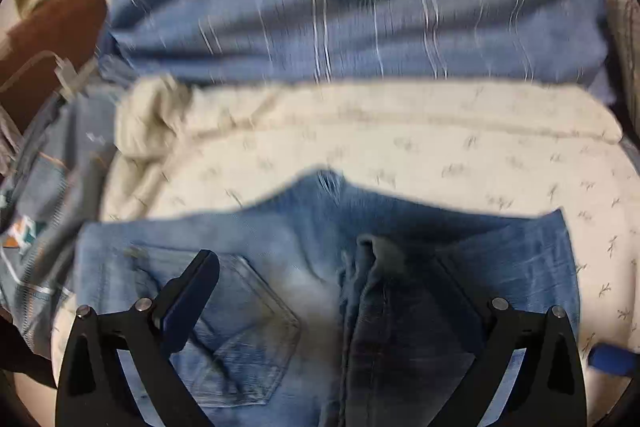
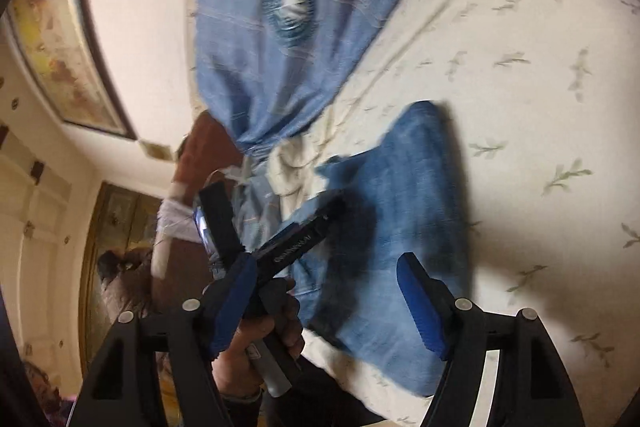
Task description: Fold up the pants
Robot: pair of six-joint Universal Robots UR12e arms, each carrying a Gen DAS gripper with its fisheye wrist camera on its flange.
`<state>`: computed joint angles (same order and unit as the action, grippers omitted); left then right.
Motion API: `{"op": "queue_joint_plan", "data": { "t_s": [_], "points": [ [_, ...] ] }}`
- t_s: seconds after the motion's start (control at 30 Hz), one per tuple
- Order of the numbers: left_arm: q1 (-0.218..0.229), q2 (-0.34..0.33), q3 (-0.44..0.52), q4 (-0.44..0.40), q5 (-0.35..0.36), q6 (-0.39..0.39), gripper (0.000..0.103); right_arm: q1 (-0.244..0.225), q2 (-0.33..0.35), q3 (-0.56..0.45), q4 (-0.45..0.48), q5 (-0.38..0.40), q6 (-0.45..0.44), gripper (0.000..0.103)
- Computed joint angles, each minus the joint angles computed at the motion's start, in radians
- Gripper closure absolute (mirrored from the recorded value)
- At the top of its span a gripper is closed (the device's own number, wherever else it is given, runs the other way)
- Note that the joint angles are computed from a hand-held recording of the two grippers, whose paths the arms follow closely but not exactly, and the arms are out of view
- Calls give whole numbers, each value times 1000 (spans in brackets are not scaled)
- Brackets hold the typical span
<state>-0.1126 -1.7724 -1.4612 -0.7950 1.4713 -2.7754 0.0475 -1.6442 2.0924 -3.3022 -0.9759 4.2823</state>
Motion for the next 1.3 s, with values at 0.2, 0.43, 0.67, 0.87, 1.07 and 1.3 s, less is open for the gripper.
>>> {"op": "queue_joint_plan", "data": {
  "t_s": [0.2,0.43,0.67,0.87,1.07,1.3],
  "points": [
    [-3,-57,69,-190,82,-78,1,26,25,-47,274,102,-135,27],
    [-11,-46,40,-50,159,-14,1,44,22,-60,279,107,-220,26],
    [51,0,31,-112,3,-95,1,46,17,-64,354,92,-265,27],
    [100,125,-127,-41,-172,1,1,29,-26,-7,161,0,-206,26],
    [61,121,-210,41,-44,139,0,16,-71,31,179,-191,-116,26],
    [79,123,-225,64,-108,138,0,18,-19,-89,423,-273,-197,26]
  ]
}}
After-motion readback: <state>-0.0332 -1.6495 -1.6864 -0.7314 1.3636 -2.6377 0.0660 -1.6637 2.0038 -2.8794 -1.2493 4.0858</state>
